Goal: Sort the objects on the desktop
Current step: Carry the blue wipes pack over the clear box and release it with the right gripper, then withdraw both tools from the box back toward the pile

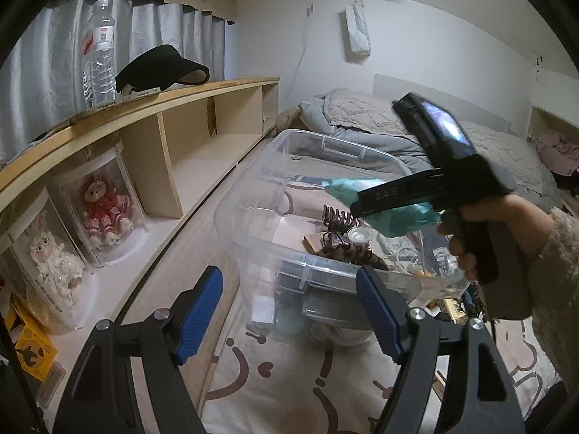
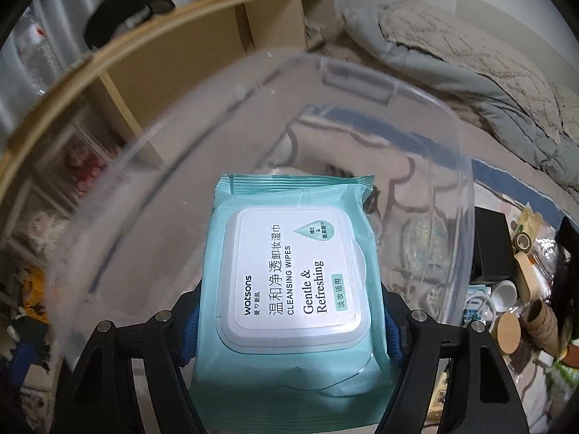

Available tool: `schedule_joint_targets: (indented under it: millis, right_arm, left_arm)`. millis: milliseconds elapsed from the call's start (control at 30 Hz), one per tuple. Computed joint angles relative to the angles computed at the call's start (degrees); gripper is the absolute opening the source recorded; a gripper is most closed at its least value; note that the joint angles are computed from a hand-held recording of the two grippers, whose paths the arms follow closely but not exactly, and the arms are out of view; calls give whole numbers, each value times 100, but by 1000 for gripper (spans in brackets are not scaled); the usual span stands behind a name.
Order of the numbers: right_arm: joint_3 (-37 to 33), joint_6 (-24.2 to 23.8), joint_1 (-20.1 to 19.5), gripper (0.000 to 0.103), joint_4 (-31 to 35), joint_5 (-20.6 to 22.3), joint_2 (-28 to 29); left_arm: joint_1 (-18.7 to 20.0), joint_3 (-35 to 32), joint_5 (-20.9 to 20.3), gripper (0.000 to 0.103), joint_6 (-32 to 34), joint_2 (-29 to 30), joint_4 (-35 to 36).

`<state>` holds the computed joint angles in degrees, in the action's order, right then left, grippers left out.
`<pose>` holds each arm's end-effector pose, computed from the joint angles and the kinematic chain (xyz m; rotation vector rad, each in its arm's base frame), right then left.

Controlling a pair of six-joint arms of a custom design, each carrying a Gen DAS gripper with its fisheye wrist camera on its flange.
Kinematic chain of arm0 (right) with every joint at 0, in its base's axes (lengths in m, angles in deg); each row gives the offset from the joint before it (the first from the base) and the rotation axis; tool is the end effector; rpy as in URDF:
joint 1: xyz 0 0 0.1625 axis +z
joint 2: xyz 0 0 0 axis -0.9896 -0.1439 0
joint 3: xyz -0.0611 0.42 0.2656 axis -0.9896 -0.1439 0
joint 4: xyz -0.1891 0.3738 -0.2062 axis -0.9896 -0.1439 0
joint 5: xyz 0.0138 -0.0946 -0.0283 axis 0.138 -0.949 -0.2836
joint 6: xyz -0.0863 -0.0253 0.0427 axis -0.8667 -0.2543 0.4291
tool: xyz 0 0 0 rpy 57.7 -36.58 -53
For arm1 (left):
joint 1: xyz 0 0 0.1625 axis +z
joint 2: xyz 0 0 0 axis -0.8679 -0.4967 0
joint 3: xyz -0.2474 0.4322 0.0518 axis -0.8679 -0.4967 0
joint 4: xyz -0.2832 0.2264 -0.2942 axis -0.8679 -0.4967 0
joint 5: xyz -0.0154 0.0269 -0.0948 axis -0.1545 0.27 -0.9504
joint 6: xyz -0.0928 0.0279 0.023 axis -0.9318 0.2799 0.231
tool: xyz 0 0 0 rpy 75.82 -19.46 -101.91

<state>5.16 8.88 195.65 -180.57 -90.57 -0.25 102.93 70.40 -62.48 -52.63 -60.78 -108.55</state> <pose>0.4524 -0.8029 0.1249 0.9640 -2.4775 0.2959 -0.2713 -0.5632 0.2991 0.1031 1.9833 -1.2303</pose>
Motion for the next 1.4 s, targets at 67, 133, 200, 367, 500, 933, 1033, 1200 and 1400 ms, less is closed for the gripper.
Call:
schedule_joint_targets:
  millis: [67, 133, 200, 367, 500, 933, 1033, 1200, 1400]
  right_arm:
    - [-134, 113, -5, 76, 166, -146, 86]
    - [-250, 313, -21, 76, 323, -212, 130]
    - [-270, 342, -23, 76, 263, -279, 145]
    - [-282, 407, -15, 99, 136, -291, 150]
    - [-226, 314, 35, 100, 70, -291, 67]
    - [480, -467, -20, 100, -377, 184, -428]
    - [724, -644, -60, 100, -634, 475, -617]
    - [1235, -1026, -105, 100, -1167, 864, -978]
    - [1752, -1300, -179, 100, -1807, 1266, -1332]
  left_arm:
    - [8, 28, -60, 76, 11, 1, -49]
    - [19, 41, -88, 76, 30, 11, -78]
    - [23, 41, -66, 76, 60, 27, -88]
    - [8, 60, -57, 76, 134, 24, -143]
    - [-11, 58, -28, 76, 77, 15, -45]
    - [-108, 10, -62, 76, -201, 3, 284]
    - [-141, 12, -32, 76, -258, 3, 329]
    - [-192, 6, -6, 76, -387, 11, 427]
    - [-266, -33, 33, 76, -530, 51, 587]
